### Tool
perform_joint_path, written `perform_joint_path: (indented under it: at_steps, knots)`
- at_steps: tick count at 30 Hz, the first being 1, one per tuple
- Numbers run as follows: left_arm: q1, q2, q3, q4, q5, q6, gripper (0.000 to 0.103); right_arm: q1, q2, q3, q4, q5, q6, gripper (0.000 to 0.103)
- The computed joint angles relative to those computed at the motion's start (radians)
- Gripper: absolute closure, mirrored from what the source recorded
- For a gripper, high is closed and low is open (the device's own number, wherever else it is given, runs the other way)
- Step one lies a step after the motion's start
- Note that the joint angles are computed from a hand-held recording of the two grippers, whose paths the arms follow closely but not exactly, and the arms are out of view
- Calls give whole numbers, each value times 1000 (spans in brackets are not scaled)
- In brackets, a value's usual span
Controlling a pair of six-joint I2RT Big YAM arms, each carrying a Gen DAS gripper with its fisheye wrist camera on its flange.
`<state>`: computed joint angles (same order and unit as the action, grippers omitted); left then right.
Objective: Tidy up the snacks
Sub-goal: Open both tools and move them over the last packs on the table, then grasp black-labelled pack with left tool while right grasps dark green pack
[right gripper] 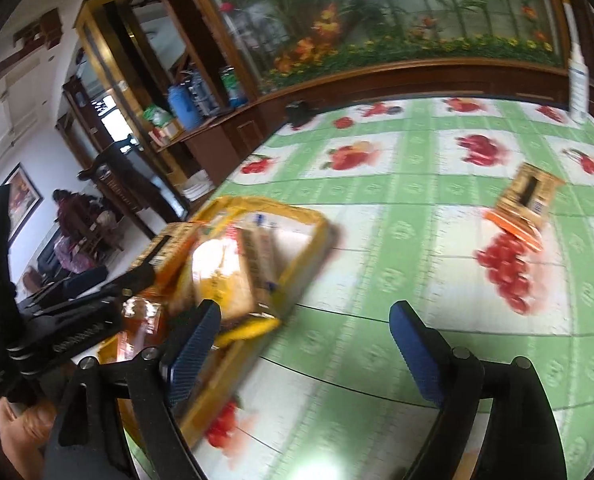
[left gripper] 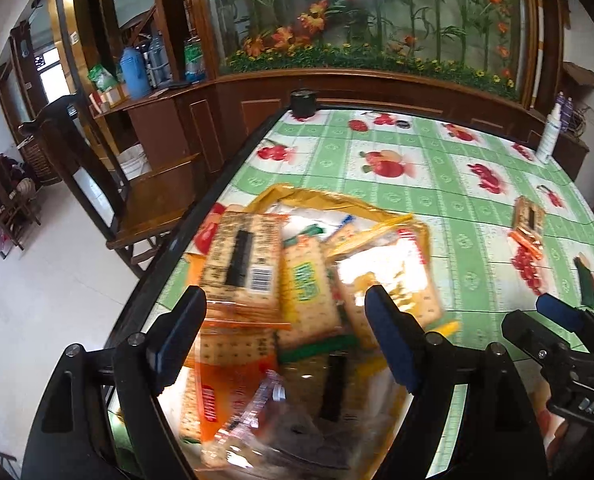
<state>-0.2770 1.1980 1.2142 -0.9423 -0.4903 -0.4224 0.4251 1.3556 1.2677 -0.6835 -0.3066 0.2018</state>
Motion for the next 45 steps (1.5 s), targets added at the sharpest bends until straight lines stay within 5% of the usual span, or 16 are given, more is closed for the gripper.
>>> perform_joint_path:
  at_steps: [14,19,35,37,39,40,45]
  knots:
    - [-120,75,56,18,40,-10,21,-279,-51,-102,-30,33,13,10]
    - [-163,113,82,21,45,0,21,-372,-33,-84,-50,131,11,10]
    - [-203,295,229,1,105,45,21,-387,149,67,-125,378,-72,8]
    - [-211,331,267,-3,108,64,21,-383,155,73,-125,389,-97,13]
    - [-220,367,307,-10,112,83,21,-379,143,66,-110,381,-125,34]
    - [-223,384,326,-14,114,91,21,-376,139,68,-114,387,-136,58]
    - [-235,493,444,-23,140,137,21,-397,114,44,-106,295,-155,57]
